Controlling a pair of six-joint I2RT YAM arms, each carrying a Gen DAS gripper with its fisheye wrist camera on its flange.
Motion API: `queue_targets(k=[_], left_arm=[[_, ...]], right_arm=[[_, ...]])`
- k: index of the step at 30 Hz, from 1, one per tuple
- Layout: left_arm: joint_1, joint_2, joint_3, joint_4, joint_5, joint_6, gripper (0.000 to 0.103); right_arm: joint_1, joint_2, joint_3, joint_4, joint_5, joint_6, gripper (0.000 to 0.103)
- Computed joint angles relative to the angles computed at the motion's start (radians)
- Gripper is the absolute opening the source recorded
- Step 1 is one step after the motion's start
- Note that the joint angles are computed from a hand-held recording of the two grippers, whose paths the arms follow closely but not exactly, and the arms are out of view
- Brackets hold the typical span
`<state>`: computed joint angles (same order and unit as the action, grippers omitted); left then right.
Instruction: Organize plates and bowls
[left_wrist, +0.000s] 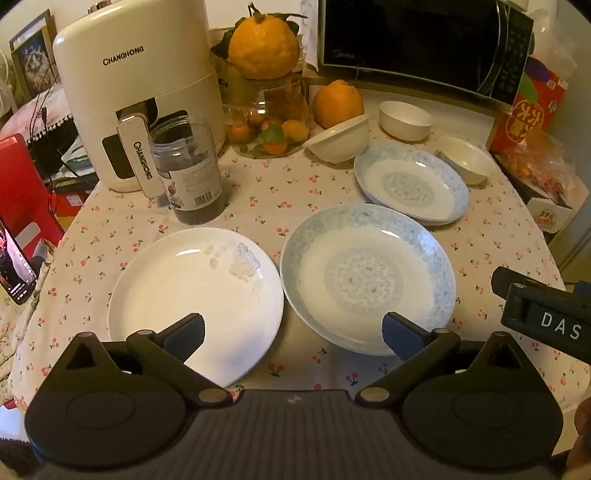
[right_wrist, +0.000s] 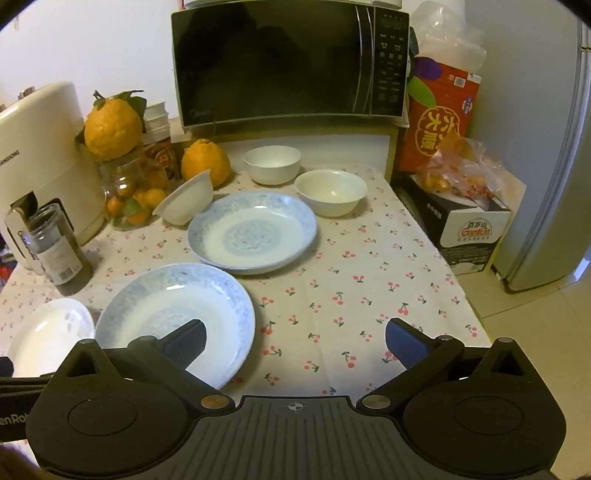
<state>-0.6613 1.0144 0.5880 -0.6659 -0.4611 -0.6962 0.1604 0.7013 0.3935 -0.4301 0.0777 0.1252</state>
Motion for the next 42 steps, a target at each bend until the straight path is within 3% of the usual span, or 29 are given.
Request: queue_targets(k=[42], left_arm=[[-0.014,0.004,-0.001,0.006,-0.007,-0.009,0.103]], right_arm=[[0.001,0.005,-0.004,0.003,-0.005,-0.005,0.103]])
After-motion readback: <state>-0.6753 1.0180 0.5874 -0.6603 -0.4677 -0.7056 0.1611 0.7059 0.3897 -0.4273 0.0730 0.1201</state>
